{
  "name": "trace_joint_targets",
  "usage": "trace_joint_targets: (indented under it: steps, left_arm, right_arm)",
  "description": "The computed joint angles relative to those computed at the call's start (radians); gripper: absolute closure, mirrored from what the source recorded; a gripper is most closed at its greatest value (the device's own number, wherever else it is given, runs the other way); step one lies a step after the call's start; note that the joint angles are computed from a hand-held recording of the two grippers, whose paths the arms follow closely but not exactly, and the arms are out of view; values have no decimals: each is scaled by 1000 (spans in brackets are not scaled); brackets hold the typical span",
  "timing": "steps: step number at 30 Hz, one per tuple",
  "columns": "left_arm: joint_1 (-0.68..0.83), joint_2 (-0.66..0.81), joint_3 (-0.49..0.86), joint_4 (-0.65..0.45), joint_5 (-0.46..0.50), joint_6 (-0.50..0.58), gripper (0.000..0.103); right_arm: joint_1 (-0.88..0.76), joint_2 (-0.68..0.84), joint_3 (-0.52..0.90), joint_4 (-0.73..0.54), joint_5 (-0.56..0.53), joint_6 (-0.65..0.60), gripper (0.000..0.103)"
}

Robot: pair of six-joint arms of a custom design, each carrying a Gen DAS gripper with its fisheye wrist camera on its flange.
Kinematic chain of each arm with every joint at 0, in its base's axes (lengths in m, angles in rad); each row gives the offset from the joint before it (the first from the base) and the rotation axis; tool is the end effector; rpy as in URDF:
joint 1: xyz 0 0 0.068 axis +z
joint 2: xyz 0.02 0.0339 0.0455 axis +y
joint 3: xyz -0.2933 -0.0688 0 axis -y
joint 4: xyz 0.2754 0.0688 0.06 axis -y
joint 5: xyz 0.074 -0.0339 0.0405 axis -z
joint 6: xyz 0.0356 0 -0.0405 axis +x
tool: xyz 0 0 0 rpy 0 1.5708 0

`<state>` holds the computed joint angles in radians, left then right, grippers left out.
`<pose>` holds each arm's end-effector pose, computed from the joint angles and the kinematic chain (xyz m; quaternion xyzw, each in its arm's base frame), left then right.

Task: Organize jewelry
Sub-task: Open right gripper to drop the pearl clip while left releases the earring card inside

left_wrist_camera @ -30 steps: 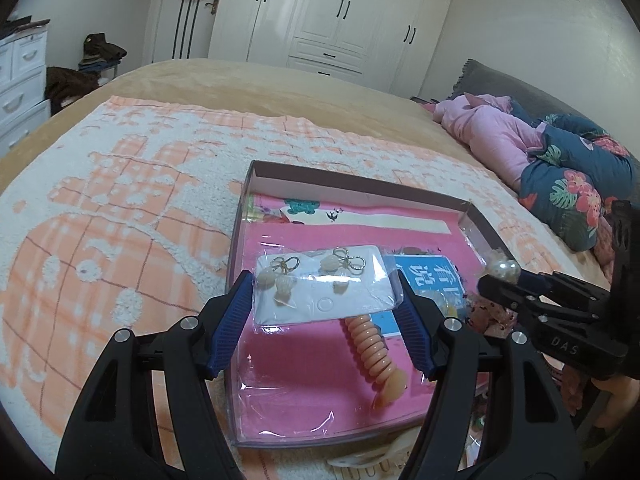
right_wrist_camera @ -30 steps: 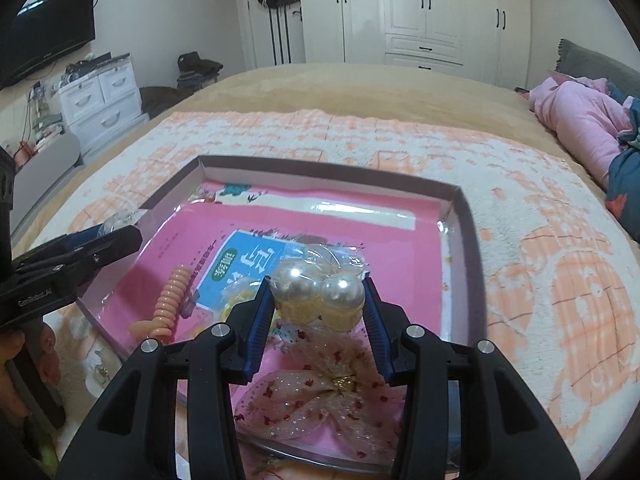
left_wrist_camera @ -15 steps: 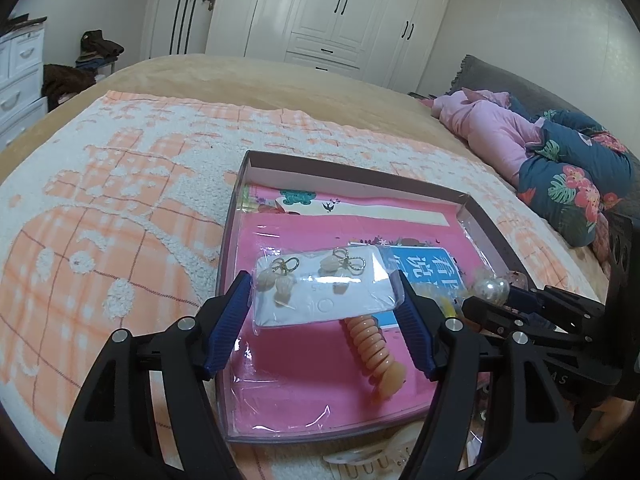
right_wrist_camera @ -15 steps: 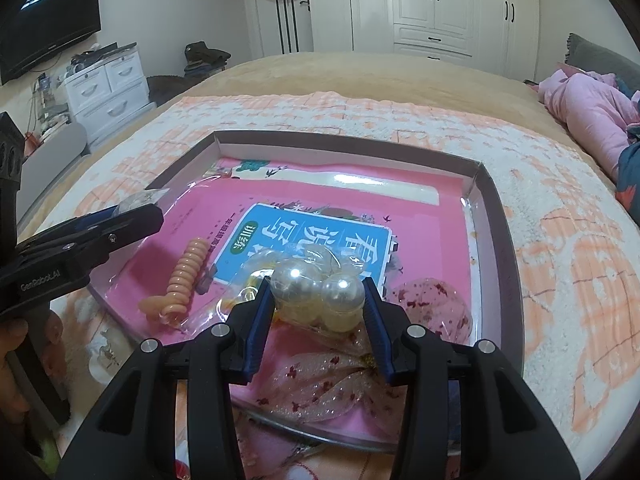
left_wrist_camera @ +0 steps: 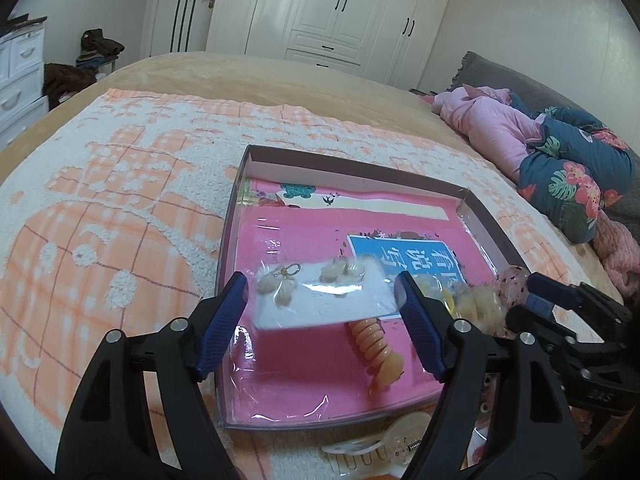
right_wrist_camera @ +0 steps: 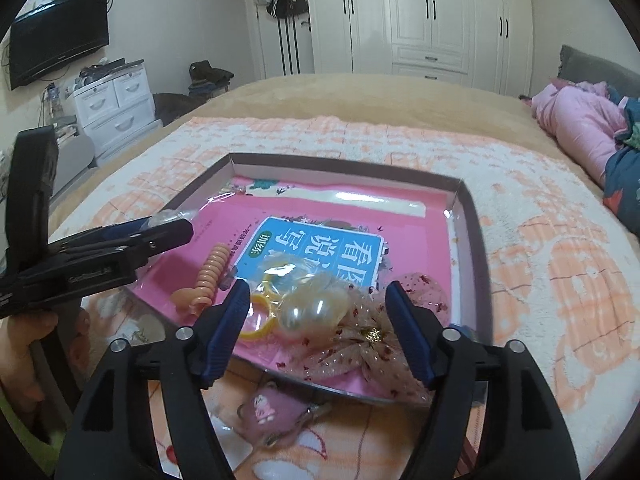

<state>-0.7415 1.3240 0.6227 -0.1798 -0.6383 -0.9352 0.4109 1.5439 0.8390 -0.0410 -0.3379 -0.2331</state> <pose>0.2081 -0.1618 0.1869 -0.1920 0.8792 -0.0412 0.4342 0.3068 0.1465 0.2009 -0.3497 0.8354 0.1885 0.3799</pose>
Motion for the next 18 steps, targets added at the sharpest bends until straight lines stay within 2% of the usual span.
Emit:
trace_joint_targets:
  steps: [4,8,13,18]
  left_arm:
    - [-6,-6,2,-13,-1,-11,33]
    - [-34,-27,5,-47,-28,-42,27]
    - [-103,-64,26,-134,-106,-102,22]
    - [-193,-83,83,-254,-206,-169,13]
  right_arm:
    - [-7,-44,-30,10,-1,-5,30]
    - [-23,-92,-55,15,-21,-1,25]
    - [-62,-160,-80,13,-67,14,20]
    - [-106,-220,-90,0,-103,21,18]
